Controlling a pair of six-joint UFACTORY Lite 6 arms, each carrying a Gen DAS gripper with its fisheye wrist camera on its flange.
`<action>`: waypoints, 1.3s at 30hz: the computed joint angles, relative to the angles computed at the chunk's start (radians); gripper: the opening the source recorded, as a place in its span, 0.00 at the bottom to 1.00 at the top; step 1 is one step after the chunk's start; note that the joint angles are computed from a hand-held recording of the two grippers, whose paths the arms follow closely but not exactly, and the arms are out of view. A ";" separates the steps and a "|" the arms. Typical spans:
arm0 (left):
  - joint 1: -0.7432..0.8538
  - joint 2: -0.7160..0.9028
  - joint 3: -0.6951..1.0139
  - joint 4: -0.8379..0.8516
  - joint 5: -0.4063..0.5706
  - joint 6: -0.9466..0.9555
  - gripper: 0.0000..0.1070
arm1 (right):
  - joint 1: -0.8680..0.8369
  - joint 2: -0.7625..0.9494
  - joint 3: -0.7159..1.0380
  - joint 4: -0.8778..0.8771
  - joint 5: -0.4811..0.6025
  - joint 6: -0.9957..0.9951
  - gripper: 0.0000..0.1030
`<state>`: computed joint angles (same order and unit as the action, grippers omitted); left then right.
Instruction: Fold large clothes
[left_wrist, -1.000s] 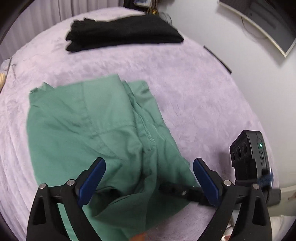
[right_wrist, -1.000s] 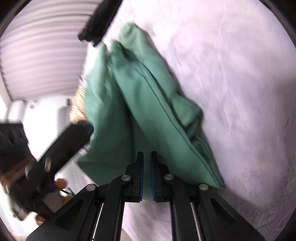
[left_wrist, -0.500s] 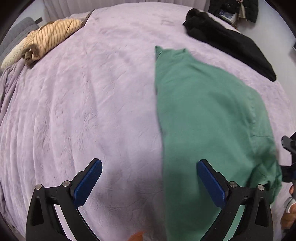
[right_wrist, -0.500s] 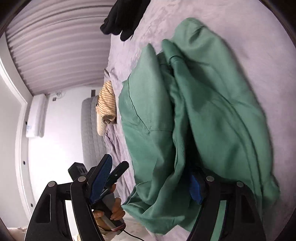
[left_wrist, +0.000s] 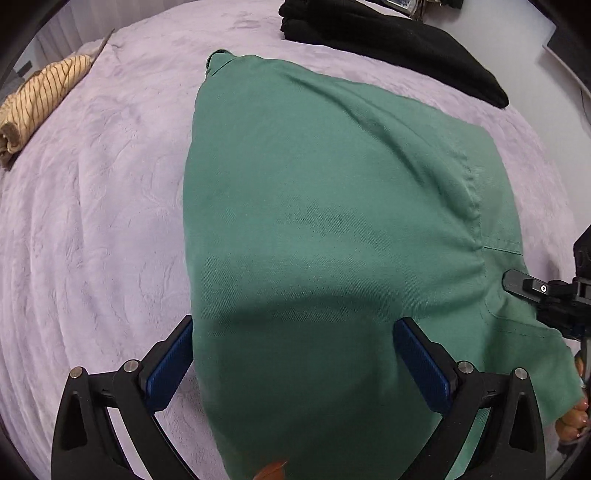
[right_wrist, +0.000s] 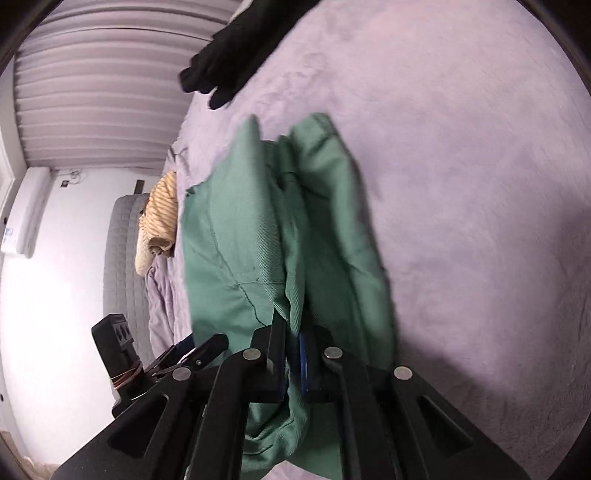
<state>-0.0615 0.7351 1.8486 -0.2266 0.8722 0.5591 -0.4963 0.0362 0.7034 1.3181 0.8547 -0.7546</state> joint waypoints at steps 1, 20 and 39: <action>-0.010 -0.010 -0.023 0.019 -0.029 -0.006 0.96 | -0.034 -0.009 -0.045 0.012 0.007 -0.056 0.05; 0.278 -0.147 -0.122 0.015 0.094 0.077 0.96 | 0.253 -0.343 0.092 -0.455 0.063 0.425 0.58; 0.235 -0.392 -0.510 0.105 -0.032 0.046 0.96 | 0.274 -0.454 -0.229 -0.669 -0.034 0.679 0.01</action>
